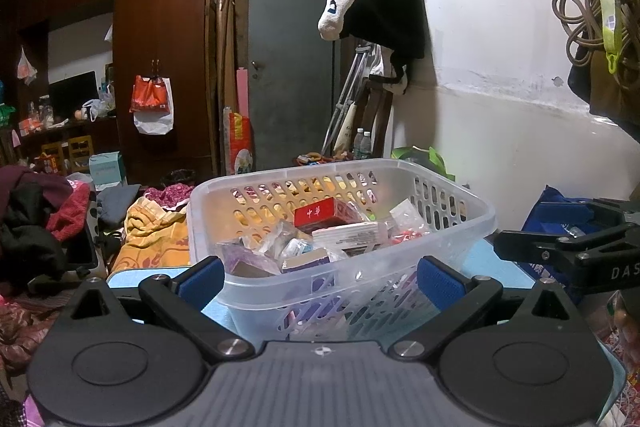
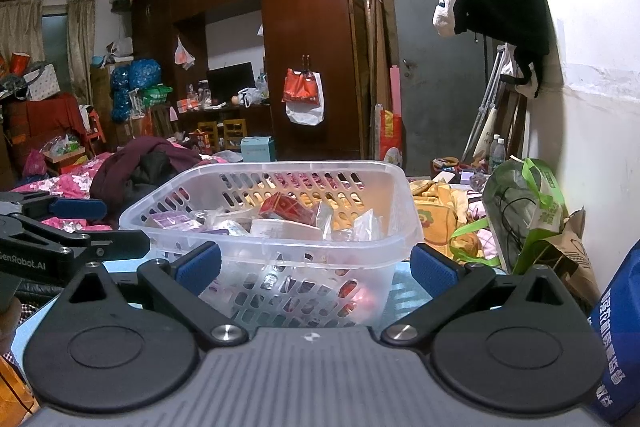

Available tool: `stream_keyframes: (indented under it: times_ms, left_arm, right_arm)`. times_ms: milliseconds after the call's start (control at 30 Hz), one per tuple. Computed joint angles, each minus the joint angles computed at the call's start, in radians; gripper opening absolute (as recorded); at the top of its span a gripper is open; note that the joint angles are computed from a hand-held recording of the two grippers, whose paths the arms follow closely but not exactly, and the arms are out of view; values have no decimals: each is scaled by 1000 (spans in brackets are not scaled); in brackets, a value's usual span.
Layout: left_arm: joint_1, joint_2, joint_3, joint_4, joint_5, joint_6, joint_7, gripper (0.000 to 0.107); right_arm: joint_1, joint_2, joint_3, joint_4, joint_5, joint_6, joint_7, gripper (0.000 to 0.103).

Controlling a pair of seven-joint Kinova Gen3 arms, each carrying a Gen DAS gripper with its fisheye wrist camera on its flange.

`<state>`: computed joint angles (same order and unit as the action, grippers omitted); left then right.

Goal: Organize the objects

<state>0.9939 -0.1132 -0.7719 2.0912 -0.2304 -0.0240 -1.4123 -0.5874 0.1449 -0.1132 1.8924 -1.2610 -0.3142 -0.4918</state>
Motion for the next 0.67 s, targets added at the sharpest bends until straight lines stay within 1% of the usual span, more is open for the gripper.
stream_keyframes:
  times_ms: [167,233,333,400,500,600,667]
  left_arm:
    - [7,2,-4,0,-5,-1,7,103]
    - [40,2,-35,-2,-9,2,11,103]
    - [110,4,-102,-6,-8,1,12,103]
    - [119,4,-109,-5,-9,-1,16,103]
    - [183,-3,-171,-2,-26,-9,31,103]
    - [201,-2,-188,-1,-45,-15,53,103]
    - [197,3,-185,-1,-61,-17,72,103]
  right_arm:
    - [6,-1,1,2,19,8,-17,103]
    - [5,-2,5,3,22,9,-20,103]
    - [4,-3,8,3,24,15,-22,103]
    - [2,-3,10,3,24,13,-23,103]
    - [3,-4,12,5,25,15,-25,103]
    - [6,-6,10,10,38,15,-44,103]
    - [5,-6,12,10,38,16,-45,103]
